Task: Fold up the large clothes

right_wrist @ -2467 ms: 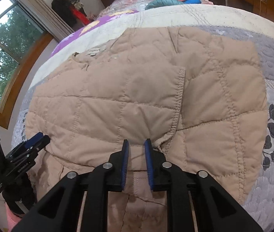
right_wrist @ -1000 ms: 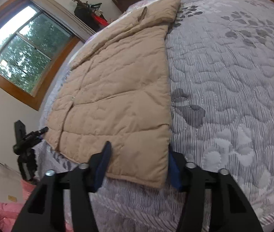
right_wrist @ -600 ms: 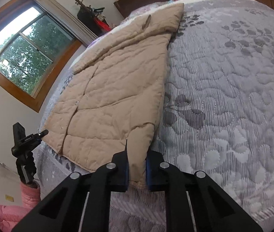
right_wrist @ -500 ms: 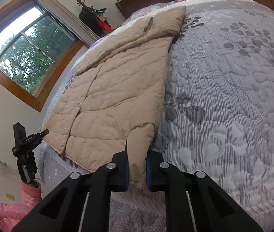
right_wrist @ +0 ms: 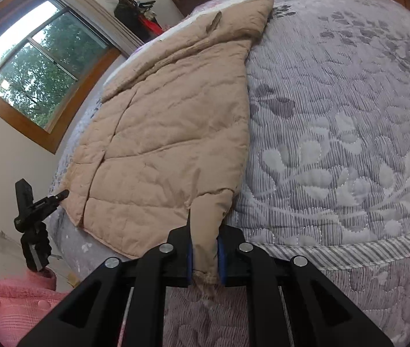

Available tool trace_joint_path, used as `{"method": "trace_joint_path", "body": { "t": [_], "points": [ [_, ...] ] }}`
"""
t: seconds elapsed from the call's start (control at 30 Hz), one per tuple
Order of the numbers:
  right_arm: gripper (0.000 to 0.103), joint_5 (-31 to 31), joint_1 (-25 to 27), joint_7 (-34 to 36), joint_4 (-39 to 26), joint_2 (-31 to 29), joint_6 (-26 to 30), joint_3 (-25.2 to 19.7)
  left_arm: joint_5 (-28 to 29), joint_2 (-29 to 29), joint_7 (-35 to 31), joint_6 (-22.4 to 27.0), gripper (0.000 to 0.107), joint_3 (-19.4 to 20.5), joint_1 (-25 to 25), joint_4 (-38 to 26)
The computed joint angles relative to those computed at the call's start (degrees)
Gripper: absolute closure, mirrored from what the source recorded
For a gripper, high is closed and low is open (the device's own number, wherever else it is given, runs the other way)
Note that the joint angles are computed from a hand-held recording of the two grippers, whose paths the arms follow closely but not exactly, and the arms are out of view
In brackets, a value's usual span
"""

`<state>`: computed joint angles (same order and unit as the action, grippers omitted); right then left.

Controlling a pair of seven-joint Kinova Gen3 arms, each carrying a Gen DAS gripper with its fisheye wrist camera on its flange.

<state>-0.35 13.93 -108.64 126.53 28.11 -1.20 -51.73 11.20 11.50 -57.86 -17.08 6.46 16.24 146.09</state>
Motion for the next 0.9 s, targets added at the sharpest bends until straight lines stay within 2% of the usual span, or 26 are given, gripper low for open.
{"method": "trace_joint_path", "body": {
  "t": [0.1,0.17,0.3,0.37,0.47,0.53,0.6,0.63,0.8,0.9],
  "points": [
    [0.09,1.3,5.4,-0.1,1.4,-0.9,-1.7,-5.4,-1.1,-2.5,-0.1,-0.4,0.096,-0.3,-0.1,0.4],
    [0.09,2.6,8.5,-0.6,0.8,-2.2,-1.2,-8.6,-4.4,-5.1,1.8,-0.8,0.096,1.0,-2.2,0.6],
    [0.09,2.4,9.8,0.7,-3.3,-5.3,3.0,-10.3,-3.4,-8.7,-1.9,2.0,0.096,-0.2,-1.7,-2.6],
    [0.091,1.7,9.4,2.6,-7.2,-6.3,6.6,-9.7,-3.9,-9.3,-2.9,3.6,0.096,0.1,-2.7,-5.0],
    [0.091,0.3,9.8,5.5,-13.6,-5.8,11.9,-9.3,-0.7,-9.0,-8.6,6.8,0.096,-1.6,-2.1,-10.2],
    [0.091,-0.3,9.0,7.2,-18.9,-4.7,16.3,-7.8,-0.5,-7.8,-10.8,9.5,0.096,-1.2,-4.2,-14.5],
    [0.091,-1.0,7.2,8.4,-24.2,-3.1,20.1,-5.6,-3.2,-5.6,-9.6,11.7,0.096,-1.1,-6.1,-19.6],
    [0.091,-1.1,5.4,8.5,-26.9,-2.5,21.2,-3.5,-3.8,-5.0,-9.3,13.4,0.096,-2.3,-5.6,-21.9],
    [0.091,-0.8,-3.6,8.1,-40.2,1.6,28.0,6.9,-3.6,2.3,-10.4,18.8,0.096,-13.9,2.9,-35.1],
    [0.091,-1.0,-8.0,7.4,-48.1,5.3,32.4,12.0,-6.4,7.6,-8.4,21.3,0.096,-15.7,3.2,-43.1]
  ]
}}
